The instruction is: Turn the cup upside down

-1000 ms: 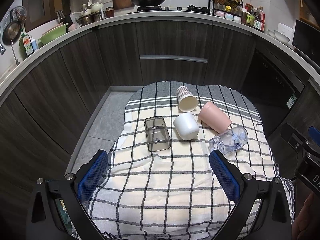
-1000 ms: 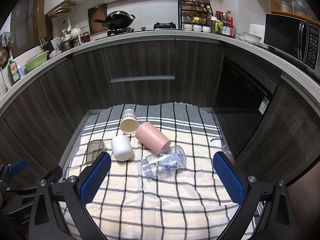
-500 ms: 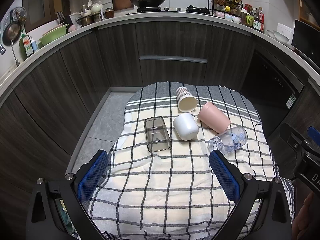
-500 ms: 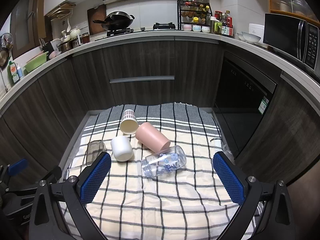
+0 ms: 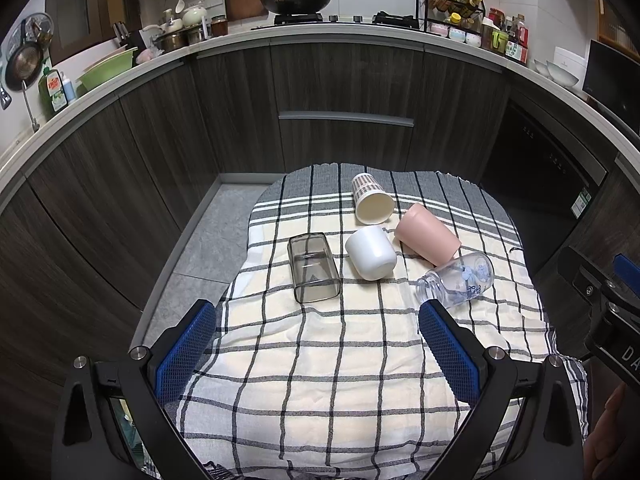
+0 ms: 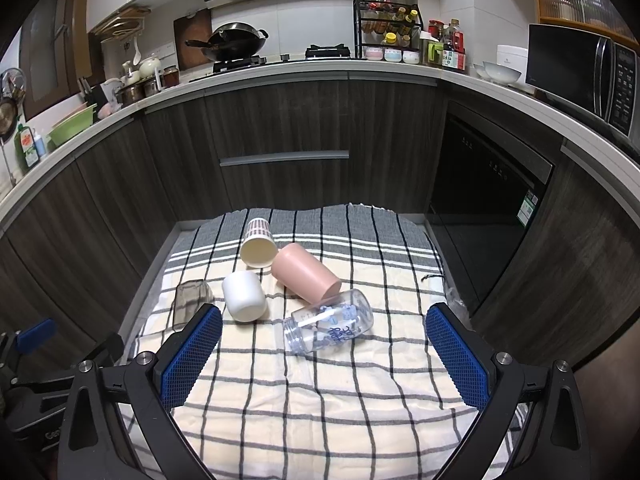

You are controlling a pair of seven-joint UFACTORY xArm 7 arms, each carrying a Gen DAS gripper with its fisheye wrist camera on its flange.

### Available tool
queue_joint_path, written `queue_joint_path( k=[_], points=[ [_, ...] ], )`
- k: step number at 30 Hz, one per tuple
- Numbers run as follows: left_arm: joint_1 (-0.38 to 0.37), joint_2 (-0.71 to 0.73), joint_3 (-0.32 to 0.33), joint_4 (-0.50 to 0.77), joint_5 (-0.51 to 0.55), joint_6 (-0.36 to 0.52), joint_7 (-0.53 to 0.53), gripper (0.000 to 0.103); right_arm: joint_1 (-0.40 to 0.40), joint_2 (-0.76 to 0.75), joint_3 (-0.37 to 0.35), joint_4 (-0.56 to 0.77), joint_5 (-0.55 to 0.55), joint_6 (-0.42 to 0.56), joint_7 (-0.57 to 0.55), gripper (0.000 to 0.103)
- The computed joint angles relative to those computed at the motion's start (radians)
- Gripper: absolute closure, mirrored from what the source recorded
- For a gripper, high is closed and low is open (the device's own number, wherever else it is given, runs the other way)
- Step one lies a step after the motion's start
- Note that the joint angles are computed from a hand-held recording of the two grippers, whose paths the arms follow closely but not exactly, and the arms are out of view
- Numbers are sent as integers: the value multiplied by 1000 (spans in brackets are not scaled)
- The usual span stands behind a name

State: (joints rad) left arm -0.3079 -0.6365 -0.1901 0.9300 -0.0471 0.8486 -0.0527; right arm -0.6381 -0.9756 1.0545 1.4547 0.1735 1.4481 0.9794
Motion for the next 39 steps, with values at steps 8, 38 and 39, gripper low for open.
queue_joint_path(
  k=[8,38,39],
  points=[
    [0,-3,-1,-2,2,-3,-2,0,-1,-3,-2,-1,3,0,-1,1],
    [51,73,-62,-13,115,-32,-169,0,50,157,44,-112,-51,-146,-17,1],
    [54,83,-69,-12,124,-35,-184,0,56,175,47,-119,-63,-157,-18,1]
  ],
)
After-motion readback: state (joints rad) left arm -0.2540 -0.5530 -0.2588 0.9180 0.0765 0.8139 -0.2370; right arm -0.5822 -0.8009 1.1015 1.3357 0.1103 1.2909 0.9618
